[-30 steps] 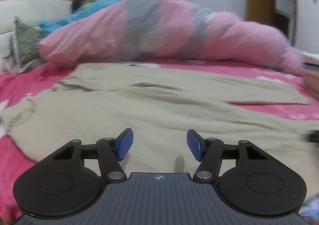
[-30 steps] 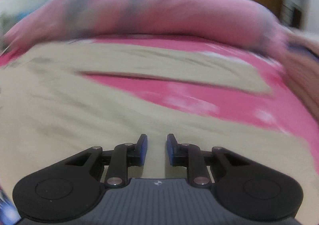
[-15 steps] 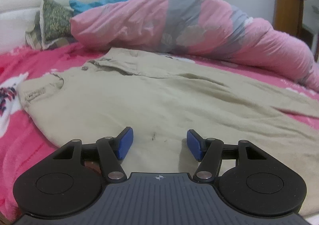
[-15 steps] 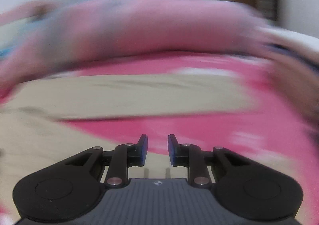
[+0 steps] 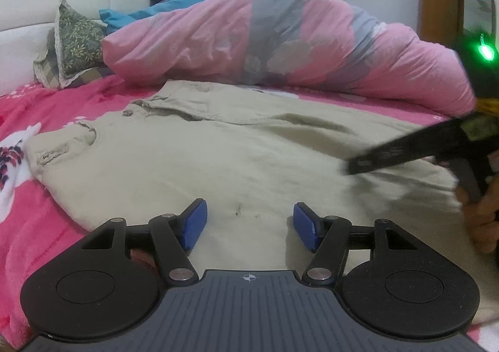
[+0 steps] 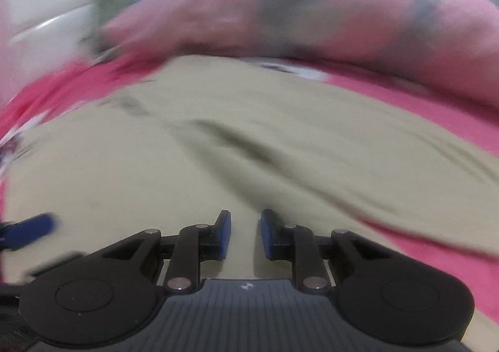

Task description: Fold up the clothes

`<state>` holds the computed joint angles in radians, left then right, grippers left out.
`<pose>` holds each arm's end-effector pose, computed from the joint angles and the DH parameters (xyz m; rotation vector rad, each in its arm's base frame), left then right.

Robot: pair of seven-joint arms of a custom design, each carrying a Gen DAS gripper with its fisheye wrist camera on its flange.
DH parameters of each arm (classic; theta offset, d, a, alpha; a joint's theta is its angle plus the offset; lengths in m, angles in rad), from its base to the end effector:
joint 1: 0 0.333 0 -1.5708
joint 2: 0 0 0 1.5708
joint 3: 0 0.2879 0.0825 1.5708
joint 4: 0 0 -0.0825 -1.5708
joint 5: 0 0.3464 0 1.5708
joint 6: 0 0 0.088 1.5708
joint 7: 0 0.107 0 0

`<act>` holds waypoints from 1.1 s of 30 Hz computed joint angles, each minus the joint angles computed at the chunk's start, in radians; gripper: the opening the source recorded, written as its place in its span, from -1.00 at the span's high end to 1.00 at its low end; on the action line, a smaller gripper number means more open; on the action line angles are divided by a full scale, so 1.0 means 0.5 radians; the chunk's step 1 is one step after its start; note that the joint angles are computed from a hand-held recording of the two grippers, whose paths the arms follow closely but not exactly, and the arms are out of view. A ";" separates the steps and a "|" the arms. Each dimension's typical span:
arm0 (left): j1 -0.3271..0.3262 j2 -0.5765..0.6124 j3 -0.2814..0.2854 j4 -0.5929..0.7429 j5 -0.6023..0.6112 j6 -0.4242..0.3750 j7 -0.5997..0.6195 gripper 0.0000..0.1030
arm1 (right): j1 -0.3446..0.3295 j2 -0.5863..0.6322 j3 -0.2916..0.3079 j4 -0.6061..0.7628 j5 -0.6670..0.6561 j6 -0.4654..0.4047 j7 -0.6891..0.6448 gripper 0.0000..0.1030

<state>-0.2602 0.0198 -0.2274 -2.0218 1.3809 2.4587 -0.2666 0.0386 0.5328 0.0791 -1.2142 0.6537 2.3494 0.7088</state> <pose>0.4927 -0.2614 0.4732 -1.7876 1.2155 -0.8380 0.7021 0.0763 0.5254 -2.0663 1.0487 -0.3443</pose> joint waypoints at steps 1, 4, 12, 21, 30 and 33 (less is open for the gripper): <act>0.002 -0.003 0.002 -0.005 0.005 0.010 -0.008 -0.20 | -0.025 0.044 -0.039 0.079 -0.004 -0.032 0.125 0.88; 0.003 -0.003 0.001 -0.008 0.008 0.017 -0.018 -0.21 | -0.027 -0.043 -0.110 -0.019 -0.078 0.138 0.270 0.83; 0.010 -0.020 0.003 -0.033 0.027 0.042 -0.050 -0.21 | -0.002 -0.370 -0.051 -0.495 -0.022 0.156 -0.387 0.80; 0.015 -0.016 -0.005 -0.033 0.030 0.033 -0.054 -0.21 | -0.224 -0.341 -0.367 -0.686 -0.122 0.647 -0.036 0.40; -0.020 0.018 -0.015 0.003 0.007 -0.073 0.016 -0.21 | -0.407 -0.711 -0.131 -1.016 0.372 0.644 -0.290 0.36; -0.032 0.023 -0.015 0.009 0.000 -0.096 0.030 -0.21 | -0.331 -0.850 -0.078 -1.184 0.626 0.381 -0.701 0.16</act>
<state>-0.2763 0.0312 -0.2347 -2.0171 1.3811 2.4104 -0.2517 -0.1270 0.1076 0.0400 -1.8063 0.9666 2.5401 0.3585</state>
